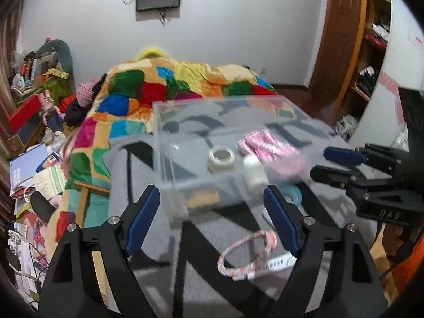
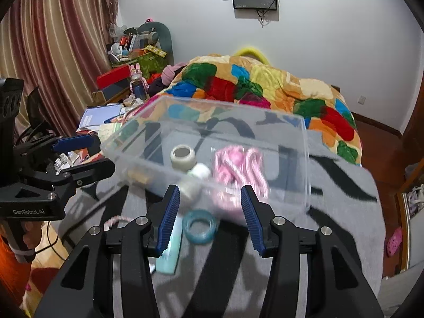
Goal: Organize objects
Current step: 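Lower pill bottle and eraser into the clear box and open both tools, then grasp the braided rope toy with the left tool while the right tool grasps the teal tape roll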
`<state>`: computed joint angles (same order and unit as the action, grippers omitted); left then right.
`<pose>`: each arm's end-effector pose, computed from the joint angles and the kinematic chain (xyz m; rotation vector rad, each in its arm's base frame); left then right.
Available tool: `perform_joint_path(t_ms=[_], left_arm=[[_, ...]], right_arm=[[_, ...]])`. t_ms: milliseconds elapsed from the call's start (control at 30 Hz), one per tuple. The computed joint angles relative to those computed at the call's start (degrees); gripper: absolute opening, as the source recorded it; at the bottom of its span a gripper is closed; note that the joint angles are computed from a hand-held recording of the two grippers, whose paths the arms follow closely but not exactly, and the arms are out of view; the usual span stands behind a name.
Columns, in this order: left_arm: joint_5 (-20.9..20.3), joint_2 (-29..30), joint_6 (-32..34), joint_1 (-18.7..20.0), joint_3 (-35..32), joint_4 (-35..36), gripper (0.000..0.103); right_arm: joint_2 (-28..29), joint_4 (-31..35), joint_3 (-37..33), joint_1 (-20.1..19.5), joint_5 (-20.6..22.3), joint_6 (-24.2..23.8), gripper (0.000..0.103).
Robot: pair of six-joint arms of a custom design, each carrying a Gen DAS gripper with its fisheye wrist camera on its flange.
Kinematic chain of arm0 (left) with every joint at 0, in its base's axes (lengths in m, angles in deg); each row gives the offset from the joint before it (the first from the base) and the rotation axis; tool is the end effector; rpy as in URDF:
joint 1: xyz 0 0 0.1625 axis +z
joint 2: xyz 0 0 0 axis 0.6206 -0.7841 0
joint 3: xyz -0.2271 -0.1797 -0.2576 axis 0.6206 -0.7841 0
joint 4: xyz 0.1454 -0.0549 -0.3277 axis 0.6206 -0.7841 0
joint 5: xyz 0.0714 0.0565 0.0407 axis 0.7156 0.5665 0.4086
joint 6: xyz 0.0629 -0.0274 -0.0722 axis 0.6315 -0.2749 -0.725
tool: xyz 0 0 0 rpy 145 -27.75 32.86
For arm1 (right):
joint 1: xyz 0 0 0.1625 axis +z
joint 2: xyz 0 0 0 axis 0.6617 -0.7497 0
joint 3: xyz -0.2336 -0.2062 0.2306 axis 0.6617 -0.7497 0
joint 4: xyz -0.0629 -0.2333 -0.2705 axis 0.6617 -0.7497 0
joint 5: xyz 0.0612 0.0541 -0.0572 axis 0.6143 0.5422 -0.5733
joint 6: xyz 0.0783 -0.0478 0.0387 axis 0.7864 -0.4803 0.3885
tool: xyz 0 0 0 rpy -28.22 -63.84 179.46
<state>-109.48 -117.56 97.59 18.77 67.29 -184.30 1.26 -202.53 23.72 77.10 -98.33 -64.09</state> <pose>-0.0723 -0.4576 0.2462 0.8178 2.4195 -0.8089 0.3094 -0.4146 0.0422 0.6421 -2.3932 0.8261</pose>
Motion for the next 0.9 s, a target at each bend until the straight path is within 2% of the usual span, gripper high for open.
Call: perform_joint_path(t_ms=[133,200,267,333,533,600,667,733,833,900], left_arm=[[-0.22,1.60,0.69,1.09,1.00,1.45,0.080],[-0.98,2.33,0.40,2.18,0.85,3.33,0.075],[-1.25,2.84,0.34,2.92,0.73,4.89,0.065],[-1.82,3.23,0.36,3.71,0.83,5.74,0.062],[-3.64,3.71,2.39,4.50,2.63,1.98,0.058],[-3.72,4.10,3.25,4.31,3.37,0.31,0.053],[-3.95,3.93,4.22,3.93,4.02,-0.17,0.044],[-4.36,3.59,5.15,3.58,4.73,-0.35,0.040],[-4.58,3.05,5.62,3.02,5.99,-0.96,0.033],[-4.18,2.94,5.22,2.70,6.42,-1.39,0.022]], right_arm=[[-0.12,0.78,1.82,-1.49,1.26,1.99,0.045],[0.18,1.78,2.04,-2.41,1.71,2.74,0.045],[0.74,2.22,1.95,-2.91,1.56,3.27,0.045],[1.20,2.91,1.59,-3.71,2.09,3.88,0.045],[2.71,4.74,-0.02,-4.69,4.00,4.06,0.045],[3.58,4.48,-0.94,-4.34,3.26,3.49,0.045],[4.14,4.23,-1.41,-4.00,2.84,3.23,0.045],[4.34,4.00,-1.50,-3.88,2.73,2.98,0.044],[4.36,3.16,-1.05,-3.88,2.79,2.43,0.035],[4.55,2.13,-0.68,-3.72,2.48,2.15,0.035]])
